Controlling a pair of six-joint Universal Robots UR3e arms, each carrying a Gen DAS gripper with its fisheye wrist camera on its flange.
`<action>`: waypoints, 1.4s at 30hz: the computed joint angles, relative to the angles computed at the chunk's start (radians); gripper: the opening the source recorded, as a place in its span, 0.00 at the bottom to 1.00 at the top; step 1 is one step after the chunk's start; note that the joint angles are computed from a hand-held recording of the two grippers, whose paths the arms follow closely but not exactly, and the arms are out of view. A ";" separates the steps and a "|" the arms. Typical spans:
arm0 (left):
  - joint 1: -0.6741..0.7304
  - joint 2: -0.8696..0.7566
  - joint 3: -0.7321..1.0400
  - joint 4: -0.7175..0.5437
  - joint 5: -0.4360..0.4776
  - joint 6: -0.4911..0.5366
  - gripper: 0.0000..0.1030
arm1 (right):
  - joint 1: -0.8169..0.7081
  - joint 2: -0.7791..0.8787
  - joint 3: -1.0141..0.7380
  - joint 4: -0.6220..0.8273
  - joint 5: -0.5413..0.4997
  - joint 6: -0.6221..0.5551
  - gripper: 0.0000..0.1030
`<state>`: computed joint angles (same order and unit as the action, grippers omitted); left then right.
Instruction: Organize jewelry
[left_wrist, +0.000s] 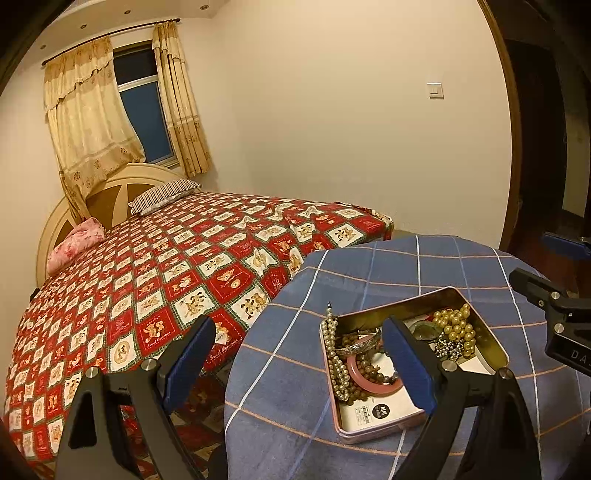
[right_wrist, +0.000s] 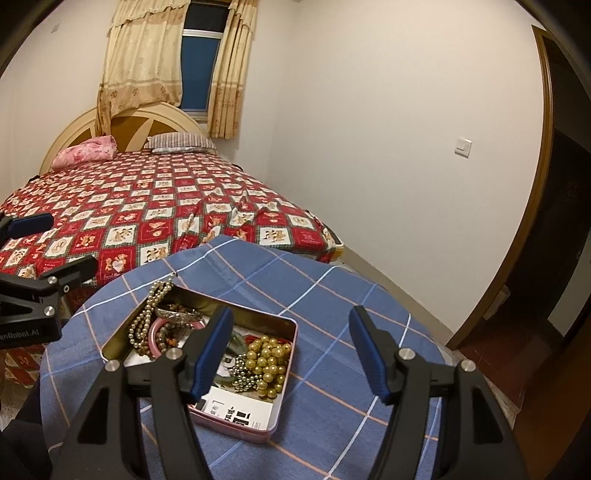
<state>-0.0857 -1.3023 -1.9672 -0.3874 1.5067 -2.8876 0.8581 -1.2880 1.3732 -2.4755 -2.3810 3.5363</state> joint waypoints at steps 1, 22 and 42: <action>0.000 0.000 0.001 -0.001 0.000 0.000 0.89 | 0.000 0.000 -0.001 0.000 0.000 0.000 0.66; -0.015 0.006 0.011 -0.016 0.007 -0.006 0.89 | 0.002 -0.008 0.010 -0.004 0.001 0.005 0.68; -0.022 0.005 0.006 -0.019 0.021 -0.008 0.89 | 0.000 -0.009 0.016 -0.012 0.000 0.004 0.71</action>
<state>-0.1075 -1.2972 -1.9609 -0.4065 1.5275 -2.8958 0.8582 -1.2966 1.3891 -2.4875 -2.3811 3.5399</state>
